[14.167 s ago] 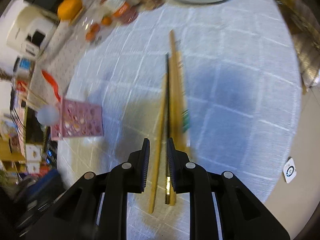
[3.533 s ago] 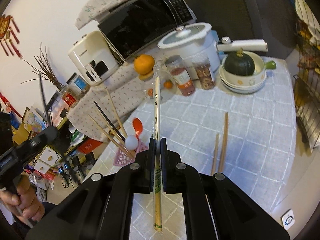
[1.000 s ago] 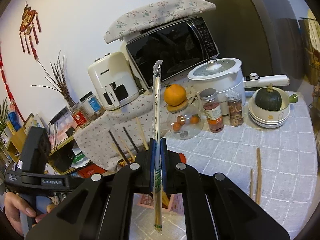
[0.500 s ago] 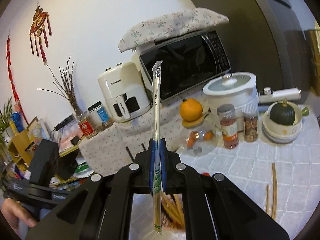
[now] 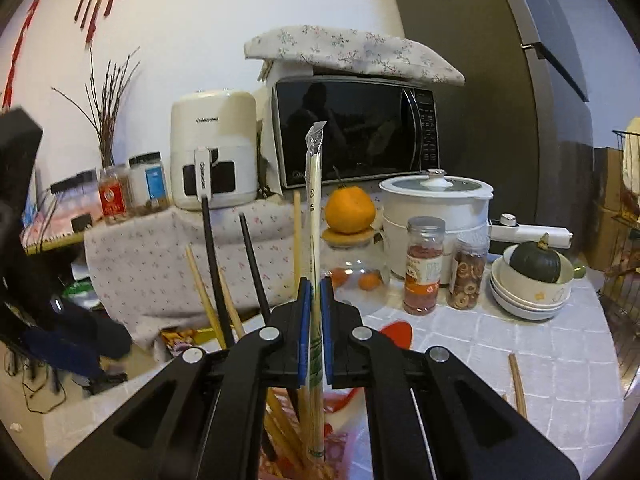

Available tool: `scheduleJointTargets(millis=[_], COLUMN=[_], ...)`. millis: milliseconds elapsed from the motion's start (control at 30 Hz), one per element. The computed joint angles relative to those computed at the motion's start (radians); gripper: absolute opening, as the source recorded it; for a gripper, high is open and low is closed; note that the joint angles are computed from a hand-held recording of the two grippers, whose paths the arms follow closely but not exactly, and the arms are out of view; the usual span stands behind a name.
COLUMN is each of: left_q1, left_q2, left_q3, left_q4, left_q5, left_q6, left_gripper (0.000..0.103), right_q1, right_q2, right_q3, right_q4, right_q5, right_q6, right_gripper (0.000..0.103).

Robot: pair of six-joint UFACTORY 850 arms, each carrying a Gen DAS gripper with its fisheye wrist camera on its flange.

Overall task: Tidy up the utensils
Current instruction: 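Lower the green-labelled chopstick into the pink basket and open the right gripper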

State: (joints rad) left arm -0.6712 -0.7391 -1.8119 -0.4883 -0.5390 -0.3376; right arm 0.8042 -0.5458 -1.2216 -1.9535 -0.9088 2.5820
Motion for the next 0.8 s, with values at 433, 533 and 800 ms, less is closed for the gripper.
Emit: scheduleJointTargets(millis=[433, 533, 800], left_q1=[-0.005, -0.007, -0.047], left_q2=[-0.008, -0.009, 0.020], left_q3=[-0.014, -0.014, 0.002], left_q4=[-0.006, -0.007, 0.026], left_q5=[-0.009, -0.011, 0.018], left_q6=[0.000, -0.007, 0.016], left_gripper=[0.067, 0.067, 0.067], right_q1=[-0.026, -0.044, -0.163], right_q2=[0.101, 0.174, 0.390], right_q3=[0.071, 0.118, 0.283], right_q4=[0.098, 0.158, 0.536], right_q5=[0.230, 0.274, 0.433], right_q6=[-0.164, -0.178, -0.392], right_gripper=[0.021, 0.037, 0.040])
